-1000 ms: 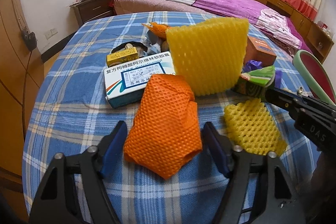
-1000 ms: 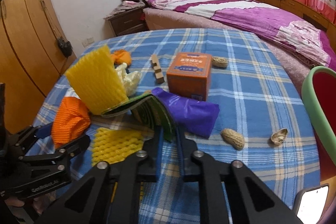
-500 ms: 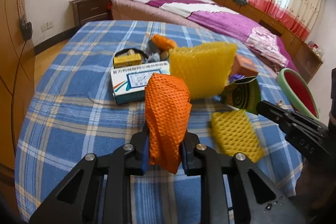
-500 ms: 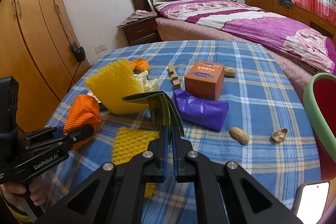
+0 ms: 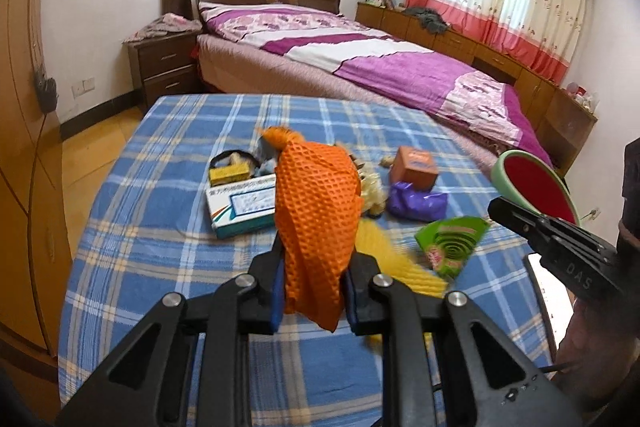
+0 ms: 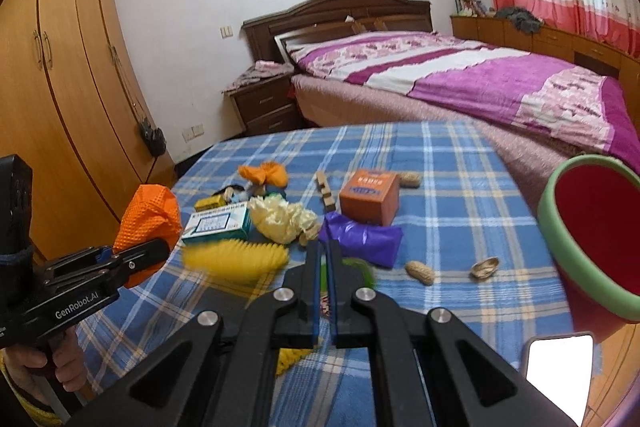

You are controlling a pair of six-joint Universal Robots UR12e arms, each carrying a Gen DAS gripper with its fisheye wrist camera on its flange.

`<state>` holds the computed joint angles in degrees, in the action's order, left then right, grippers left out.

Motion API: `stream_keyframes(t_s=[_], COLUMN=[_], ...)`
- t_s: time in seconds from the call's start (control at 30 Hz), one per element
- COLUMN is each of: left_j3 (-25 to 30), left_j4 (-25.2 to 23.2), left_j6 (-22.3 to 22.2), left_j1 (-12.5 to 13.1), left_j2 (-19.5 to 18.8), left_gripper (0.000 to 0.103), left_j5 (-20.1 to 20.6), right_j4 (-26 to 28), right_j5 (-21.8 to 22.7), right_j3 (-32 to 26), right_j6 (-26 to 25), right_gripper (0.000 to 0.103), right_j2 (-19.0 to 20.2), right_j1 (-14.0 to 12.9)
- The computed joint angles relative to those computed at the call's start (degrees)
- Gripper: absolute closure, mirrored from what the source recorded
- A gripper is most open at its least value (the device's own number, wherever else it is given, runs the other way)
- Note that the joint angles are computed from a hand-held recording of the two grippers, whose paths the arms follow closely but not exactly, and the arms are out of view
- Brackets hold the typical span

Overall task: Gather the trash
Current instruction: 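Lift the orange mesh with the left tool while the right tool lifts the green packet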

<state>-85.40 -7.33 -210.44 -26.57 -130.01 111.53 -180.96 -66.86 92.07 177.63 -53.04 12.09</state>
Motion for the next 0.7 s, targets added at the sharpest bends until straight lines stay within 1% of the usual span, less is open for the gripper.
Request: stream_keyframes(t_s=[0.07, 0.17, 0.2, 0.23, 0.27, 0.3, 0.33, 0.43, 0.5, 0.6, 0.67, 0.7], left_j3=[0.1, 0.1, 0.1, 0.1, 0.1, 0.1, 0.0, -0.1, 0.0, 0.1, 0.2, 0.2], left_j4=[0.1, -0.2, -0.4, -0.7, -1.0, -1.3, -1.5, -1.9, -2.3, -2.7, -3.0, -3.1], left_j6=[0.2, -0.2, -0.5, -0.8, -1.3, -1.6, -1.9, -2.2, -2.3, -2.7, -3.0, -3.1], left_j1=[-0.2, -0.4, -0.5, -0.5, -0.5, -0.5, -0.5, -0.6, -0.5, -0.5, -0.4, -0.4], left_j2=[0.0, 0.1, 0.1, 0.1, 0.1, 0.1, 0.1, 0.0, -0.1, -0.3, -0.4, -0.5], left_gripper=[0.08, 0.08, 0.08, 0.08, 0.08, 0.08, 0.08, 0.08, 0.08, 0.08, 0.08, 0.08], left_j5=[0.1, 0.1, 0.2, 0.2, 0.1, 0.0, -0.1, 0.4, 0.3, 0.1, -0.3, -0.5], right_j4=[1.0, 3.2, 3.3, 3.7, 4.0, 4.0, 3.6, 4.3, 5.7, 9.7, 11.8, 12.7], right_j5=[0.4, -1.1, -1.8, -2.5, -2.6, -3.2, -4.1, -6.0, -6.6, -7.0, -6.4, -5.9], right_j3=[0.4, 0.9, 1.1, 1.2, 1.5, 1.7, 1.7, 1.4, 1.0, -0.2, -0.8, -1.2], right_j6=[-1.5, -2.9, -2.9, -2.8, -3.0, -3.0, -2.6, -1.7, -1.1, -0.3, 0.8, 1.4], right_gripper=[0.099, 0.098, 0.095, 0.085, 0.078, 0.064, 0.053, 0.038, 0.037, 0.036, 0.036, 0.033], right_j2=[-0.4, -0.8, -0.9, -0.9, -1.0, -1.0, -0.9, -0.7, -0.5, 0.2, 0.4, 0.6], right_j1=[-0.2, -0.1, 0.0, 0.1, 0.0, 0.0, 0.0, 0.0, -0.1, -0.2, -0.3, -0.3])
